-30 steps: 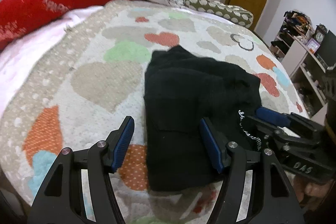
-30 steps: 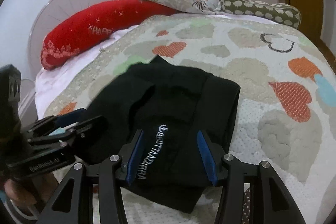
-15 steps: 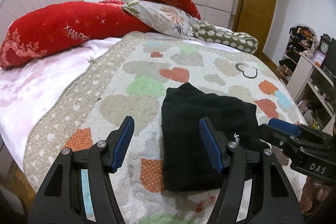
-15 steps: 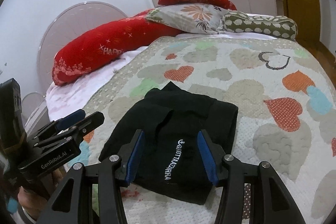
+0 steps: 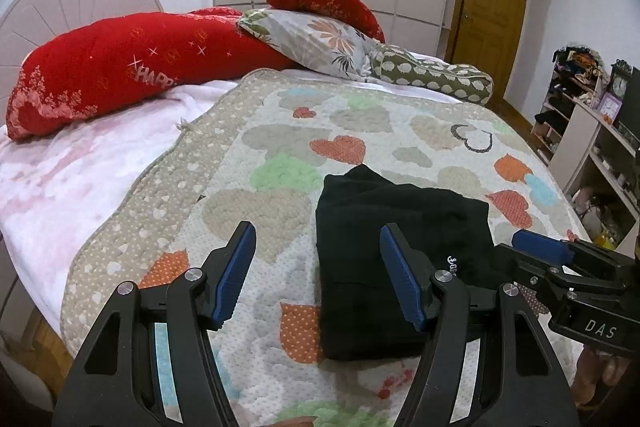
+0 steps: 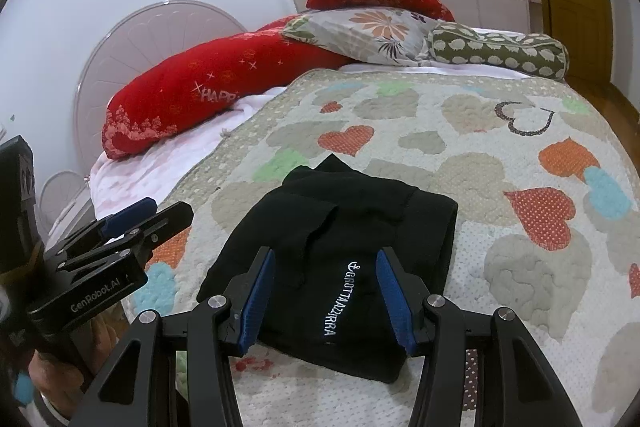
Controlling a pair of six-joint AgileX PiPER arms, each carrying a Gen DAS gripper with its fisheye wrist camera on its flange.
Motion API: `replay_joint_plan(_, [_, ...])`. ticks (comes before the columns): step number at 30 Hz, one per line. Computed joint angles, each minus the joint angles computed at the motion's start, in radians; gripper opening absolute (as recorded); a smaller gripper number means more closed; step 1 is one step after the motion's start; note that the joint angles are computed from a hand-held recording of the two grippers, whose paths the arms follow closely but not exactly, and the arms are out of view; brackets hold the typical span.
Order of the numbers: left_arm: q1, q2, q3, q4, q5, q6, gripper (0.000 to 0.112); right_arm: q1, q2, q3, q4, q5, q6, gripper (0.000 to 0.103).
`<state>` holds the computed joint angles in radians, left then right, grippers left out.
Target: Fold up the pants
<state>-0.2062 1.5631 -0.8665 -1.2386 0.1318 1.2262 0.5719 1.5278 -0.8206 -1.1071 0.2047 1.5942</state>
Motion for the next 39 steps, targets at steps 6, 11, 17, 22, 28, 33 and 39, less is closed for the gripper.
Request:
replay_joint_plan(6, [0.002, -0.002, 0.002, -0.017, -0.001, 0.018, 0.065, 0.005, 0.007, -0.009, 0.038, 0.000, -0.040, 0.051])
replay_joint_plan(11, [0.002, -0.003, 0.002, -0.014, -0.003, 0.012, 0.065, 0.012, 0.012, -0.014, 0.037, 0.002, -0.038, 0.051])
replay_joint_plan(17, [0.005, -0.002, 0.002, -0.026, 0.001, 0.026, 0.065, 0.015, 0.018, -0.020, 0.054, 0.006, -0.053, 0.051])
replay_joint_plan(22, [0.003, -0.002, 0.002, -0.018, -0.001, 0.018, 0.065, 0.016, 0.024, -0.023, 0.065, 0.002, -0.063, 0.051])
replay_joint_plan(28, [0.002, -0.005, 0.012, -0.051, -0.002, 0.051, 0.065, 0.014, 0.026, -0.023, 0.069, -0.004, -0.065, 0.051])
replay_joint_plan(33, [0.001, -0.004, 0.017, -0.057, -0.002, 0.057, 0.065, 0.014, 0.030, -0.023, 0.073, -0.006, -0.068, 0.051])
replay_joint_plan(39, [-0.005, -0.003, 0.020, -0.063, -0.007, 0.061, 0.065, 0.017, 0.035, -0.027, 0.096, -0.008, -0.090, 0.051])
